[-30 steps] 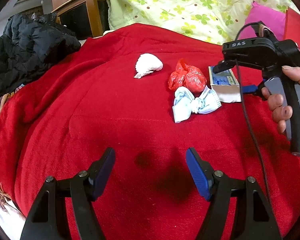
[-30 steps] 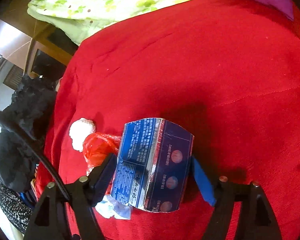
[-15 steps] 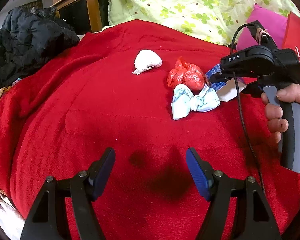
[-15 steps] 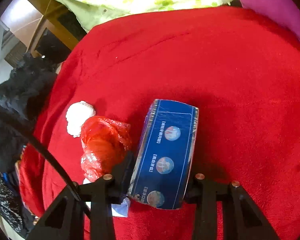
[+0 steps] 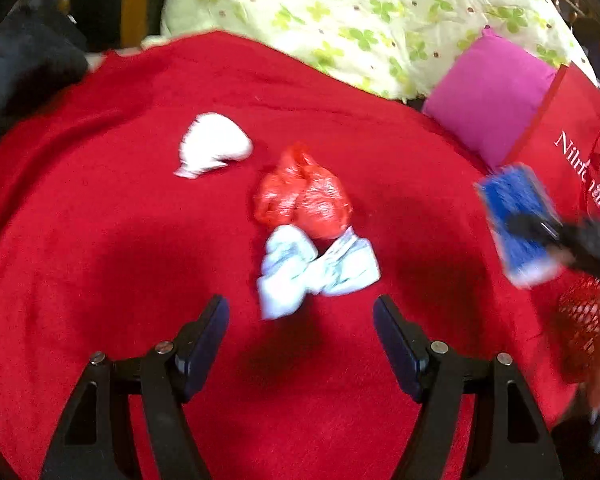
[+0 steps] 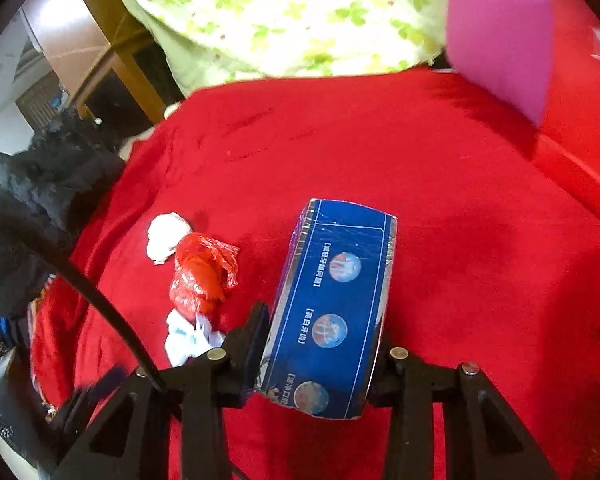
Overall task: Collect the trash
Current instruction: 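Grasp the light-blue mask with the left tool while the right tool holds the blue box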
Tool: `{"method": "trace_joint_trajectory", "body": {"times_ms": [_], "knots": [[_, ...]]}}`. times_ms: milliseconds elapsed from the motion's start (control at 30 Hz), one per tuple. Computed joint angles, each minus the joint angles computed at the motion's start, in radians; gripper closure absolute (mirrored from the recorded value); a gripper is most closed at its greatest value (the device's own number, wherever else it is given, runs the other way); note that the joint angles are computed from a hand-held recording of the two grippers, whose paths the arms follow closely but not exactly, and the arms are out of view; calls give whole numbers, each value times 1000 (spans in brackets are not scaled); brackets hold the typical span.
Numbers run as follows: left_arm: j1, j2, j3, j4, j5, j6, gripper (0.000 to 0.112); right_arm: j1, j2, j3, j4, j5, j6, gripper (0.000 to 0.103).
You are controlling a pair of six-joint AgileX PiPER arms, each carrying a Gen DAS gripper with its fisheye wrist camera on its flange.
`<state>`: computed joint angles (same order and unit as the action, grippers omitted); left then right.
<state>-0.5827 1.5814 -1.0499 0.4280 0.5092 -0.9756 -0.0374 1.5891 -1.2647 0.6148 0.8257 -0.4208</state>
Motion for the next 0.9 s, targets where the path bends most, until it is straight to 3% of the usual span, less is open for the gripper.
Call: {"method": "trace_joint_trajectory", "body": {"times_ms": [133, 333, 600, 633, 733, 900], "knots": [[66, 89, -55, -161, -28, 128, 37, -93, -103, 122, 74, 12, -143, 61], [23, 136, -78, -22, -33, 24, 38, -74, -80, 119, 39, -4, -114, 61], [50, 118, -47, -119, -50, 62, 80, 23, -82, 182, 16, -109, -117, 61], [57, 123, -58, -136, -39, 70, 95, 30, -84, 191, 13, -129, -116, 61], [65, 104, -41, -186, -18, 74, 97, 31, -89, 223, 45, -173, -147, 61], [36, 69, -37, -154, 52, -3, 97, 49, -118, 273, 81, -249, -200, 61]]}}
